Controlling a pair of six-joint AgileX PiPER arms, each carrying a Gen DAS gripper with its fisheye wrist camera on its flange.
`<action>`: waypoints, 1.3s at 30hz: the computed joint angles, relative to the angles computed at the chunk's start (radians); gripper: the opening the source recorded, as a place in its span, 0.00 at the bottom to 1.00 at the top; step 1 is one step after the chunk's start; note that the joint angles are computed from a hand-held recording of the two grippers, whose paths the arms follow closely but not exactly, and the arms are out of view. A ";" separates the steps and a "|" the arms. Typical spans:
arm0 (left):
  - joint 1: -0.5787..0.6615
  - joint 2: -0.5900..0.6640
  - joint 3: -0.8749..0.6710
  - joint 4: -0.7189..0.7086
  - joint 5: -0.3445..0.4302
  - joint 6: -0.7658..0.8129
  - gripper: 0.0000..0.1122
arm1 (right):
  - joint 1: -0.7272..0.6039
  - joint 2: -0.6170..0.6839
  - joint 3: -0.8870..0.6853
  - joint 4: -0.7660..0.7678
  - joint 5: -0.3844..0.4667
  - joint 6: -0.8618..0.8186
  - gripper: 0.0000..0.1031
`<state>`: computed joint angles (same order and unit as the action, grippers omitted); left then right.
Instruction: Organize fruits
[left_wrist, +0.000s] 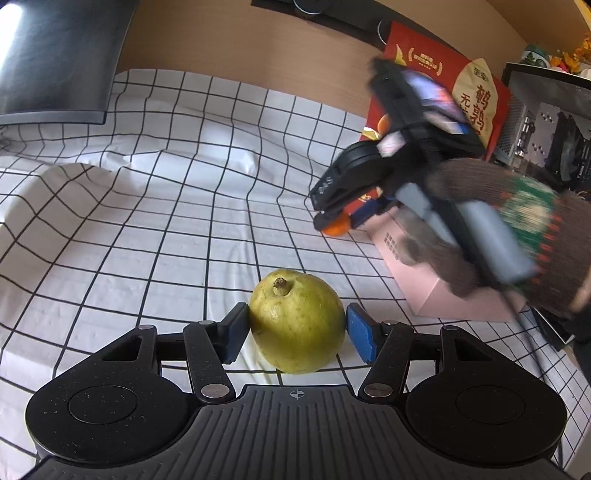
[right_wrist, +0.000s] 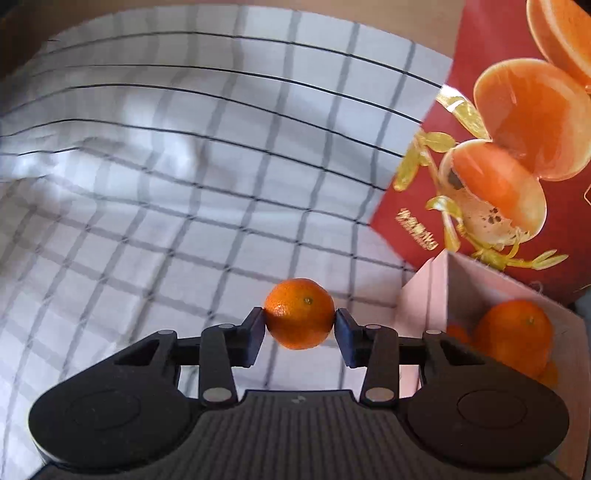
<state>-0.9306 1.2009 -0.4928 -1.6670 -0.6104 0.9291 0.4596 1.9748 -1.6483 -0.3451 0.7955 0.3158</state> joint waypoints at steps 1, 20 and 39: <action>0.000 0.000 0.000 0.000 0.000 0.000 0.56 | -0.009 -0.042 0.048 0.066 -0.024 -0.053 0.39; -0.085 0.129 -0.097 0.175 0.184 -0.151 0.56 | -0.619 -0.999 1.102 0.930 -0.230 -1.261 0.40; -0.248 0.324 -0.306 0.027 0.059 0.038 0.56 | -1.281 -0.856 1.249 1.522 0.131 -2.197 0.76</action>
